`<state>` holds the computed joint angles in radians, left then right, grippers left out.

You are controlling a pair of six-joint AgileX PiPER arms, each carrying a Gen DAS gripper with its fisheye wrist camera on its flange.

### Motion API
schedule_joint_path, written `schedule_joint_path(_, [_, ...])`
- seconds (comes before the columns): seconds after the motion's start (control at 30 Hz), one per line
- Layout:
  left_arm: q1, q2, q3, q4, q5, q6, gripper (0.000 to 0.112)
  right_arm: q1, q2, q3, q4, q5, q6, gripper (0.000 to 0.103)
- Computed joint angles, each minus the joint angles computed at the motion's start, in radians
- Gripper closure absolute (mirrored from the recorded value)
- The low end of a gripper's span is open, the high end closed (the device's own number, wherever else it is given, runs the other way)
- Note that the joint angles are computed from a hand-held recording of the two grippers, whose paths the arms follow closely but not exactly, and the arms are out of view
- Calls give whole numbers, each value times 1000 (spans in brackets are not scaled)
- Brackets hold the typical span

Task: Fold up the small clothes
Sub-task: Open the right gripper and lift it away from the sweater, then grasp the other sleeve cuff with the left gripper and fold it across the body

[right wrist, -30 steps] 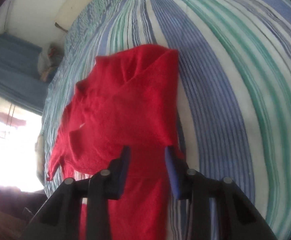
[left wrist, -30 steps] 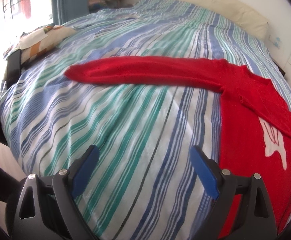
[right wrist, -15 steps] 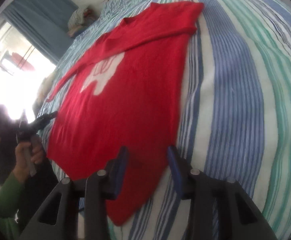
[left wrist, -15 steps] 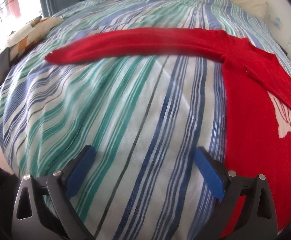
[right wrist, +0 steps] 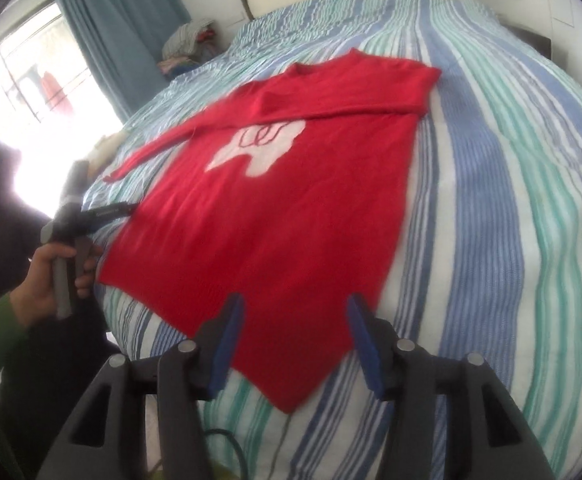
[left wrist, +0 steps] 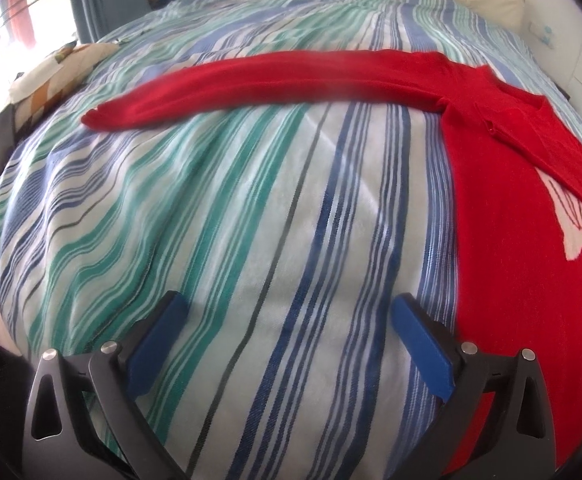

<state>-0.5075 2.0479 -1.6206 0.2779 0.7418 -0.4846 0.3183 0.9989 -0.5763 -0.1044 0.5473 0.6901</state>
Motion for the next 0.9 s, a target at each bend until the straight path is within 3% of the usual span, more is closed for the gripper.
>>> schedule_joint_path(0.23, [-50, 29, -25, 132, 44, -55, 10, 181, 50, -5, -177, 40, 179, 50])
schedule_joint_path(0.53, [-17, 5, -46, 4, 87, 66, 10, 200, 39, -1, -279, 47, 300, 50])
schedule_joint_path(0.7, [34, -42, -61, -156, 109, 204, 10, 244, -7, 2, -378, 98, 406, 50])
schedule_joint_path(0.83, [114, -32, -162, -278, 153, 339, 10, 258, -31, 12, -415, 133, 462, 50])
schedule_joint_path(0.9, [168, 20, -270, -318, 218, 386, 10, 233, -37, 19, -406, 120, 454, 50])
